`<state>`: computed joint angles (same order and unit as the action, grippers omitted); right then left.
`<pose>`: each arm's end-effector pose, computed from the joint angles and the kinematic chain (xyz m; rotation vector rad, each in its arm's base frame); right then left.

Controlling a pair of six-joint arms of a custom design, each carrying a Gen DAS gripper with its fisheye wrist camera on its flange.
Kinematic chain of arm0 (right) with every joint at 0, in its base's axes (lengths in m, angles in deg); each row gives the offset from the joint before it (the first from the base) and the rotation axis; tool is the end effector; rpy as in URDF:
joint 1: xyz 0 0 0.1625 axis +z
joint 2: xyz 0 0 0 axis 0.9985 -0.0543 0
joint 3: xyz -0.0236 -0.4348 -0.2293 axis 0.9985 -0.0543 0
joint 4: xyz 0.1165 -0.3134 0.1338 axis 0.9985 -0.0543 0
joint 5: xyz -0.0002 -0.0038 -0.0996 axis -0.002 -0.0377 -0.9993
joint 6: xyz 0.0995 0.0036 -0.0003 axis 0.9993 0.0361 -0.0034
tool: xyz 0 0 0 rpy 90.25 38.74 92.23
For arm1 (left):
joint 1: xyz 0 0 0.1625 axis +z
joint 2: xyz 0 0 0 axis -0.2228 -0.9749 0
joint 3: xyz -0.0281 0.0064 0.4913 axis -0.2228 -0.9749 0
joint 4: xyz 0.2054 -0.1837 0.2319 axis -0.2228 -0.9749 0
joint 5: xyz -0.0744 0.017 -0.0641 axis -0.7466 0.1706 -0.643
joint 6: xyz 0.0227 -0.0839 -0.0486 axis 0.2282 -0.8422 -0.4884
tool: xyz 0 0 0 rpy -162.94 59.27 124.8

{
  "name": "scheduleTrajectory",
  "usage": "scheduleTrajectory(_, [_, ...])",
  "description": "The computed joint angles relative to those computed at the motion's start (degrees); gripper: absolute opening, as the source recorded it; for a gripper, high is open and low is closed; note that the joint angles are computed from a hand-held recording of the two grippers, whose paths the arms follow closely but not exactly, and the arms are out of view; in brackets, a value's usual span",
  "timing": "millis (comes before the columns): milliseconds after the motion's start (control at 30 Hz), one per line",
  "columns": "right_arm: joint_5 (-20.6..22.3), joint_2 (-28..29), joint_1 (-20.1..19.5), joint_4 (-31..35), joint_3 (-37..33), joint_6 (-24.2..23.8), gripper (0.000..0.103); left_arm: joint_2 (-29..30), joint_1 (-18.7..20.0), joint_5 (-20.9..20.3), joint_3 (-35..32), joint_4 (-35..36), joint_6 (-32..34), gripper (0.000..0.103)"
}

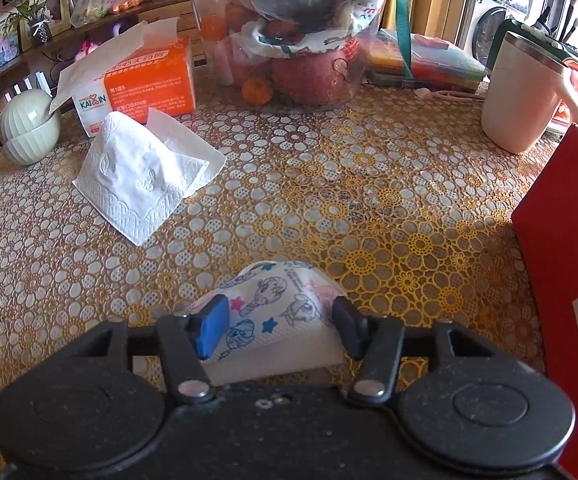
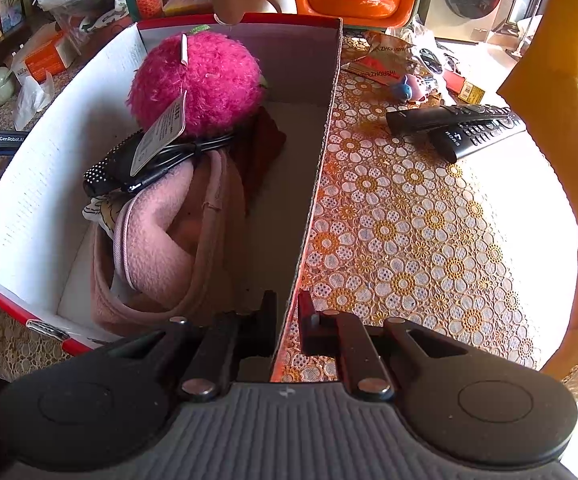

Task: Organize objects
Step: 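Close the left gripper on the face mask and lift it, then carry the face mask into the shoebox beside the pink ball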

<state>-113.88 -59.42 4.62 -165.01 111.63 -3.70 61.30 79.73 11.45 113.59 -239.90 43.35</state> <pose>0.1071 -0.8371 0.2236 0.7601 -2.3944 0.3079 -0.1173 -0.8371 0.1632 -0.1106 2.1187 -0.8431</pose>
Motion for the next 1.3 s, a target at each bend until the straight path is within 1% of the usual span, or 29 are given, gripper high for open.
scheduleTrajectory(33, [0.0, 0.0, 0.0, 0.0, 0.0, 0.0, 0.010, -0.1, 0.0, 0.1, 0.2, -0.3, 0.1, 0.043])
scheduleTrajectory(67, [0.0, 0.0, 0.0, 0.0, 0.0, 0.0, 0.010, -0.3, -0.1, 0.1, 0.5, -0.3, -0.1, 0.039])
scheduleTrajectory(133, [0.0, 0.0, 0.0, 0.0, 0.0, 0.0, 0.010, -0.8, -0.1, 0.1, 1.0, -0.1, -0.7, 0.027])
scheduleTrajectory(233, [0.0, 0.0, 0.0, -0.1, 0.0, 0.0, 0.010, -1.3, -0.5, 1.0, 1.6, 1.0, -2.0, 0.023])
scheduleTrajectory(300, [0.0, 0.0, 0.0, -0.1, 0.0, -0.1, 0.010, -1.7, -0.8, 1.1, 2.5, 0.4, -1.9, 0.022])
scheduleTrajectory(467, [-0.1, 0.1, 0.1, -0.3, 0.0, -0.6, 0.010, -3.4, -2.1, 0.2, 5.4, -0.4, -2.5, 0.021])
scheduleTrajectory(700, [-0.1, 0.2, 0.2, -0.8, 0.0, -1.4, 0.010, -5.8, -5.6, -1.3, 10.1, -2.3, -1.4, 0.021])
scheduleTrajectory(900, [-0.3, 0.4, 0.3, -2.2, 0.4, -2.8, 0.010, -6.7, -9.7, -2.6, 12.4, -3.8, 2.4, 0.021])
scheduleTrajectory(1067, [0.0, 0.4, 0.2, -2.5, 0.4, -3.4, 0.010, -6.2, -12.6, -5.6, 12.4, -4.5, 6.3, 0.021])
scheduleTrajectory(1300, [0.8, 0.1, 0.0, -1.9, 0.3, -3.4, 0.009, -2.8, -15.2, -10.4, 9.0, -3.2, 11.6, 0.022])
